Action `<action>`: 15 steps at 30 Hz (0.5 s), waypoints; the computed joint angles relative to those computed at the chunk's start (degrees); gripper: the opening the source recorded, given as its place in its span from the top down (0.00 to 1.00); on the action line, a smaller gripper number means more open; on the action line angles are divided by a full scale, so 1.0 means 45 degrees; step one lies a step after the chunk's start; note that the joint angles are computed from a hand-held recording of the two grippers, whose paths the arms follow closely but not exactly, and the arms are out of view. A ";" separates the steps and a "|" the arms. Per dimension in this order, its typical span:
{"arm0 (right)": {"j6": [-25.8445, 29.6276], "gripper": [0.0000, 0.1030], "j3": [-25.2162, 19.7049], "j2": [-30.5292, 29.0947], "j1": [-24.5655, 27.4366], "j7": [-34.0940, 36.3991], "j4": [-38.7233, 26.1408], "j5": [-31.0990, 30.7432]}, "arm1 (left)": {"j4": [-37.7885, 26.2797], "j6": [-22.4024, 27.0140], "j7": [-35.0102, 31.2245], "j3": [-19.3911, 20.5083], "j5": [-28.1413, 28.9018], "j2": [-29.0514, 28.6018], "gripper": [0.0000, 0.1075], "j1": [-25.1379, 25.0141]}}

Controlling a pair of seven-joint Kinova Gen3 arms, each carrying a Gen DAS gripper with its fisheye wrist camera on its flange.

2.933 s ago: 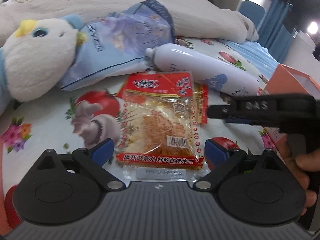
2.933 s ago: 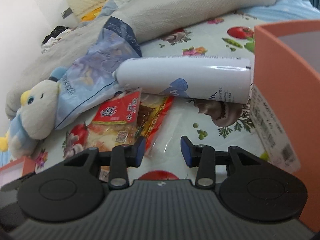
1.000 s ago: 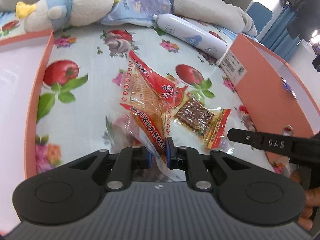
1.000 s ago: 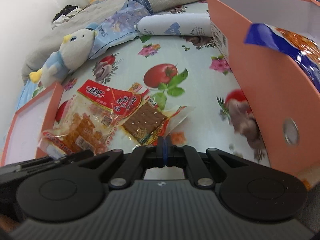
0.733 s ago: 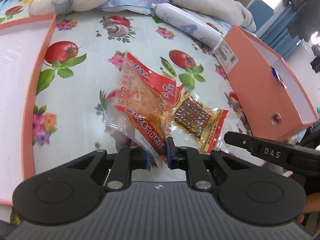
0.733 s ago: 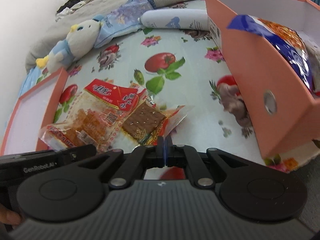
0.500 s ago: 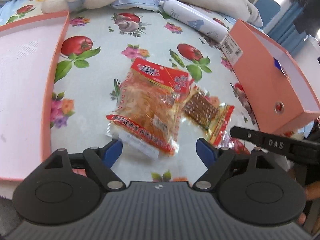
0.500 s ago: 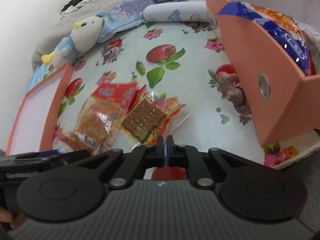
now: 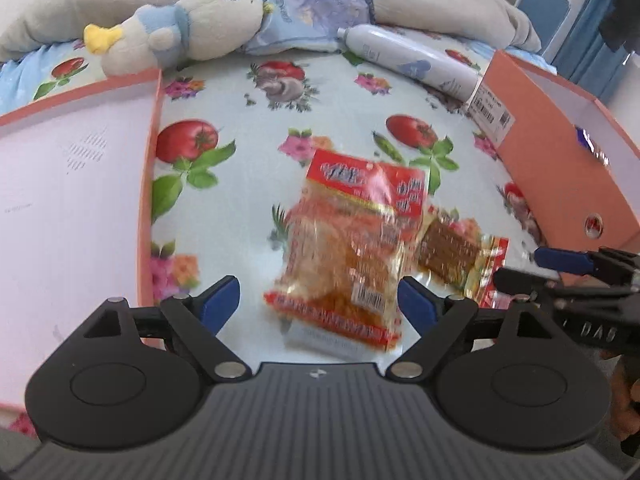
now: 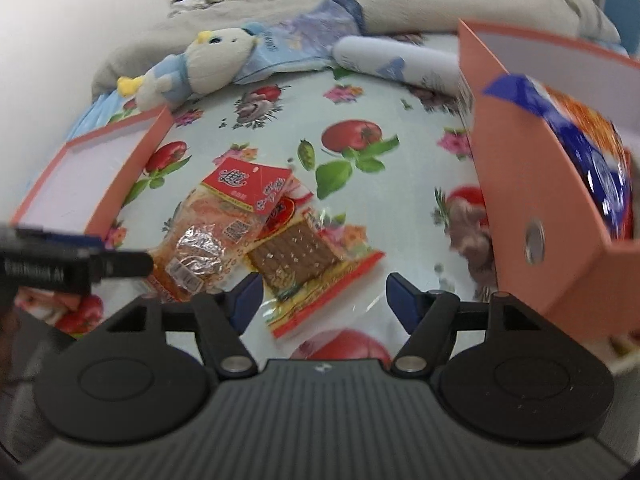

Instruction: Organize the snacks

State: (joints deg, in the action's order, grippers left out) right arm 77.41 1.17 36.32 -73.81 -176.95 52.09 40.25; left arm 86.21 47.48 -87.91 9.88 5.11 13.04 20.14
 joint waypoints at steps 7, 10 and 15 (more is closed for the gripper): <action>-0.2061 0.18 -0.0401 -0.0305 0.0946 0.2275 0.0877 0.0029 | -0.0747 0.0210 -0.0544 0.0085 0.0318 0.0502 0.17 -0.0146; -0.2172 0.18 -0.0394 -0.0051 0.1228 0.3215 0.0637 -0.0329 | -0.0832 0.0280 -0.0696 0.0093 0.0541 0.0627 0.17 -0.0211; -0.2626 0.18 -0.0513 0.0090 0.1724 0.4336 0.0687 -0.1274 | -0.1052 0.0584 -0.1310 0.0194 0.0829 0.0877 0.14 -0.0364</action>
